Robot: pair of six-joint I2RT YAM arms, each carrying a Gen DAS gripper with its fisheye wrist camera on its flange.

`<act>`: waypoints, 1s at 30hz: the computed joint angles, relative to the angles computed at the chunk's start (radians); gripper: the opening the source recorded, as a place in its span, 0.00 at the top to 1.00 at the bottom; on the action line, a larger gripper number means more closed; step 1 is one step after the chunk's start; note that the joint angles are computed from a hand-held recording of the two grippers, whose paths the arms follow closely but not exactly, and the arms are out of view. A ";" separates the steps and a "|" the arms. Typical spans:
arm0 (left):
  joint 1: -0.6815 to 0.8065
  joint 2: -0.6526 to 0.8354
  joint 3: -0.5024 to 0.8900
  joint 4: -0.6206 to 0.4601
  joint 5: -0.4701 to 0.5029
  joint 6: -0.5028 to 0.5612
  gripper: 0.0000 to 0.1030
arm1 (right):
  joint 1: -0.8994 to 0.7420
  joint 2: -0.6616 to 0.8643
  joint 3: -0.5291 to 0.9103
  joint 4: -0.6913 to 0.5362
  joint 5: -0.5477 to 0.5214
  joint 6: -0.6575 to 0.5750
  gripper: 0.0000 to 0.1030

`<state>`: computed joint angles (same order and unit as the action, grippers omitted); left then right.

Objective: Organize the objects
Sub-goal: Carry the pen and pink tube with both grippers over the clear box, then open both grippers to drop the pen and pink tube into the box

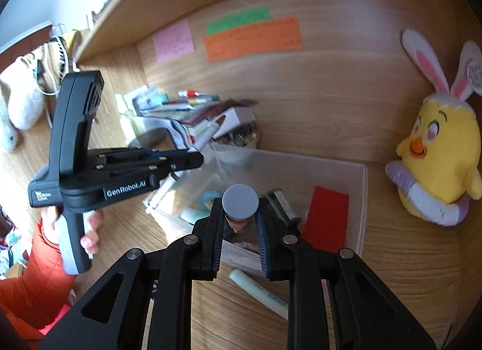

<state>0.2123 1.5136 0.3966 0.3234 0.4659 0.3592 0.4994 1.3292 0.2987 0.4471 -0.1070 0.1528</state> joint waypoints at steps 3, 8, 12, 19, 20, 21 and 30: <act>-0.018 0.058 0.032 0.009 -0.022 -0.003 0.90 | -0.045 0.051 0.012 0.013 -0.029 -0.008 0.82; -0.045 0.134 0.068 0.024 -0.052 -0.007 0.90 | -0.107 0.132 0.036 0.030 -0.050 -0.007 0.82; -0.059 0.154 0.074 0.028 -0.054 -0.002 0.90 | -0.142 0.211 0.067 0.033 -0.074 -0.004 0.81; -0.074 0.144 0.063 0.023 -0.050 0.006 0.90 | -0.150 0.263 0.093 0.016 -0.024 -0.005 0.78; -0.073 0.137 0.061 0.017 -0.044 0.008 0.90 | -0.146 0.264 0.094 0.018 -0.014 -0.003 0.77; -0.072 0.127 0.057 0.012 -0.039 0.010 0.89 | -0.141 0.255 0.091 0.012 0.007 -0.002 0.76; -0.039 -0.058 -0.067 0.016 -0.004 0.041 0.52 | -0.053 0.191 0.062 0.010 0.159 0.006 0.43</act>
<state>0.1734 1.4552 0.3293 0.3395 0.4623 0.4005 0.4468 1.5205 0.3610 0.4573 0.0518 0.1583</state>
